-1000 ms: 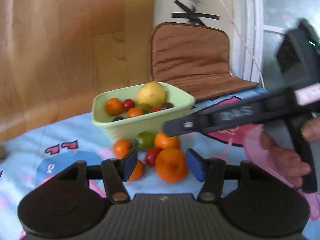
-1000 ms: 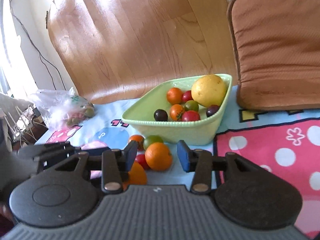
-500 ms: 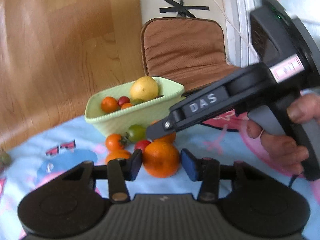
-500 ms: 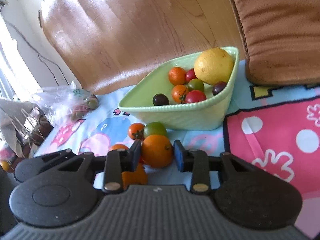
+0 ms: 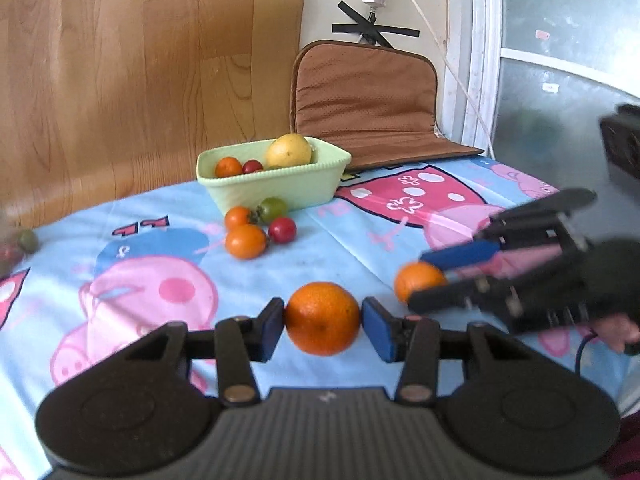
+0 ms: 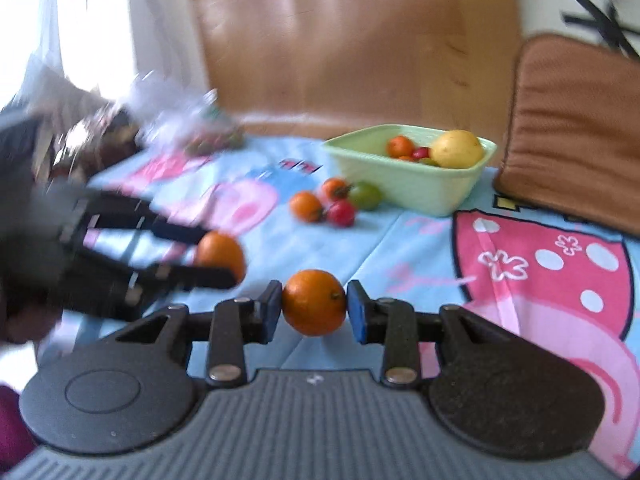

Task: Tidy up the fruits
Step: 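Grasp a tangerine with the left gripper while the right grasps another tangerine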

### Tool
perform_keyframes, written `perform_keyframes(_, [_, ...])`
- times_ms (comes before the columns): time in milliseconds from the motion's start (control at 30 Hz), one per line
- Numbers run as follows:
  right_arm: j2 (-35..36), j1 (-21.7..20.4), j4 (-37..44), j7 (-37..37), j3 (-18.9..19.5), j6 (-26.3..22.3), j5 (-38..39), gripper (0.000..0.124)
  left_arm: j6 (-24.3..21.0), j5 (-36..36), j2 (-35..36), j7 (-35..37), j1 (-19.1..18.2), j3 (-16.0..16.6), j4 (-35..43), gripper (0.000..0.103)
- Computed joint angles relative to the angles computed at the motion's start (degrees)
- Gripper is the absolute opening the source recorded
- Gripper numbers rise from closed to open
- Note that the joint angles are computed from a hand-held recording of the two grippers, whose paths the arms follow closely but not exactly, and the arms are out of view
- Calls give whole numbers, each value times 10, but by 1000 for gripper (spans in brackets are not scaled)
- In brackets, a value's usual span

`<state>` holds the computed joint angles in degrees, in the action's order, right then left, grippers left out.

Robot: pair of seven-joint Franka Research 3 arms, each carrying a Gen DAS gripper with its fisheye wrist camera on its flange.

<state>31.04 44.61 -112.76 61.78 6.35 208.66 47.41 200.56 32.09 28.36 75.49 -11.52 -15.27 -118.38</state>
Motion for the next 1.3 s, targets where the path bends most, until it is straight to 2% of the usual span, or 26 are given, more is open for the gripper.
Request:
perform_keyframes(67, [1,31,0,-40,-16,0,20,38,2,-9,-6,5,-13,11,-10,43])
perform_keyframes(133, [14,72,19,-98,-42,1,71,40,-1,-24,-10,14,-32,25,-16,43])
perform_keyframes(167, [25,86,31,-123,-49,16,96,40,-4,-31,-11,17,-38,29,-19,44])
perform_keyframes(200, [31,91,41,-141,-50,20,116,47,-4,-40,-10,21,-46,35,-20,45])
perform_keyframes(233, [32,86,46,-144,-43,20,123,49,1,-61,-10,32,-69,55,-23,46])
perform_keyframes(300, [32,62,44,-120,-17,30,117,53,-2,-87,-11,44,-87,69,-25,46])
perform_keyframes(400, [30,37,36,-100,13,45,113,54,-2,-78,-13,29,-53,38,-30,49])
perform_keyframes(500, [28,23,25,-73,33,57,100,54,22,-108,-21,43,-78,64,-42,55])
perform_keyframes(567, [25,16,15,-58,41,61,90,54,28,-109,-25,44,-71,59,-46,57])
perform_keyframes(700, [23,15,10,-48,42,59,76,54,36,-111,-27,51,-69,57,-50,57])
perform_keyframes(967, [26,14,11,-30,38,57,55,54,14,-89,-11,43,-51,34,-29,57])
perform_keyframes(1067, [27,10,10,-21,39,54,43,53,9,-85,-5,43,-54,36,-23,57])
perform_keyframes(1133, [27,4,7,-9,42,49,25,53,6,-88,-3,41,-58,38,-22,55])
perform_keyframes(1200, [28,3,6,0,41,42,13,38,0,-77,2,32,-43,25,-19,43])
perform_keyframes(1300, [29,4,6,7,36,42,5,37,-2,-50,7,10,-10,-2,-15,43])
